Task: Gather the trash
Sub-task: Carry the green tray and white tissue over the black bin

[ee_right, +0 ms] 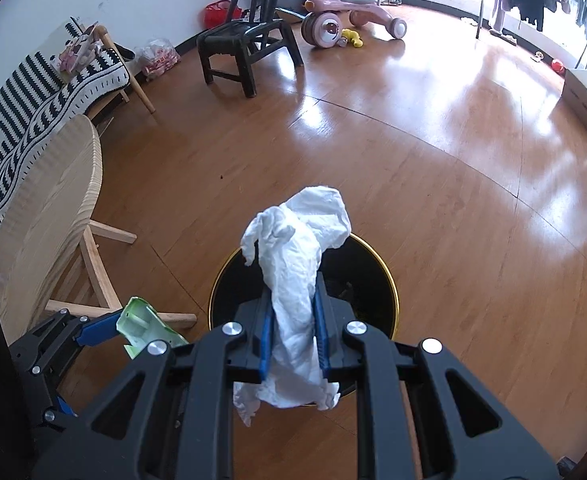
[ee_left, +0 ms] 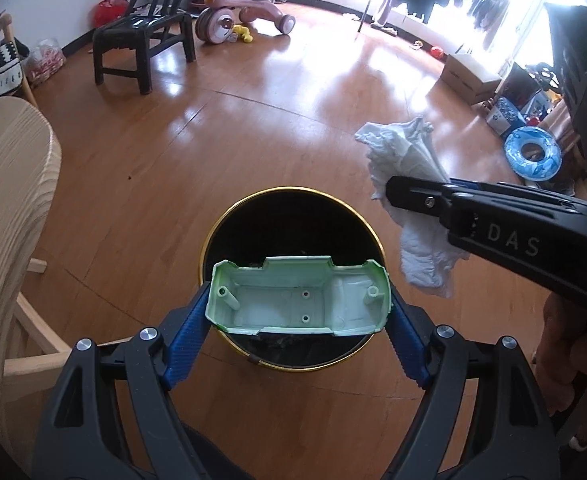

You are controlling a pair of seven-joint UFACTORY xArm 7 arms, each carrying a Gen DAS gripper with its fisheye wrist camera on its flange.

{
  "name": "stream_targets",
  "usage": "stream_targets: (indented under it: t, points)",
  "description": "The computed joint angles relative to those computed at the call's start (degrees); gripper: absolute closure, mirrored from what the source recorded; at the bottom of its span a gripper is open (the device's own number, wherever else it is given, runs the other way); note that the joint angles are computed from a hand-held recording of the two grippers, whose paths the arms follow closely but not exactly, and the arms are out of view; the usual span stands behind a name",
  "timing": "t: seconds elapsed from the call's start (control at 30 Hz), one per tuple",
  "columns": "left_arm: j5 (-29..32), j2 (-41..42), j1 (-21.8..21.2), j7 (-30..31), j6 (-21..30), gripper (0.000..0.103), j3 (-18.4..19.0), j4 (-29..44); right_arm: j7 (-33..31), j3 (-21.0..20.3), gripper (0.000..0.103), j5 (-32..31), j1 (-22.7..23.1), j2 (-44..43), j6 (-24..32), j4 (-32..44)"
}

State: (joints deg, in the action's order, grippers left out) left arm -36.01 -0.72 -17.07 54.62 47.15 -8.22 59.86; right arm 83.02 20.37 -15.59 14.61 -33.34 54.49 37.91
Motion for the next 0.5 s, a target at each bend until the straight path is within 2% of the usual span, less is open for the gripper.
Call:
stream_targets:
  t: [0.17, 0.23, 0.3, 0.37, 0.5]
  points:
    - [-0.59, 0.58, -0.25, 0.42, 0.33, 0.024, -0.28, 0.35, 0.77, 0.28, 0.085, -0.73, -0.46, 1.27, 0.32, 0.90]
    - [0.67, 1.86, -0.33, -0.80, 0.47, 0.024, -0.46, 1.19, -0.09, -0.51, 0.075, -0.49, -0.32, 2.05, 0.35, 1.30]
    - [1.50, 2.86, -0.18, -1.68, 1.17, 0.020, -0.60, 2.07, 0.67, 0.03, 0.045, -1.21, -0.68, 2.67, 1.24, 2.05]
    - [2.18, 3.29, -0.19, -2.41, 0.36, 0.016, -0.91, 2.09, 1.39, 0.55, 0.040, -2.37, -0.87, 2.59, 2.12, 2.49]
    - [1.79, 3.41, -0.01, -2.86, 0.13, 0.012, -1.20, 2.19, 2.12, 0.11, 0.040, -2.67, -0.65, 1.78, 2.17, 2.11]
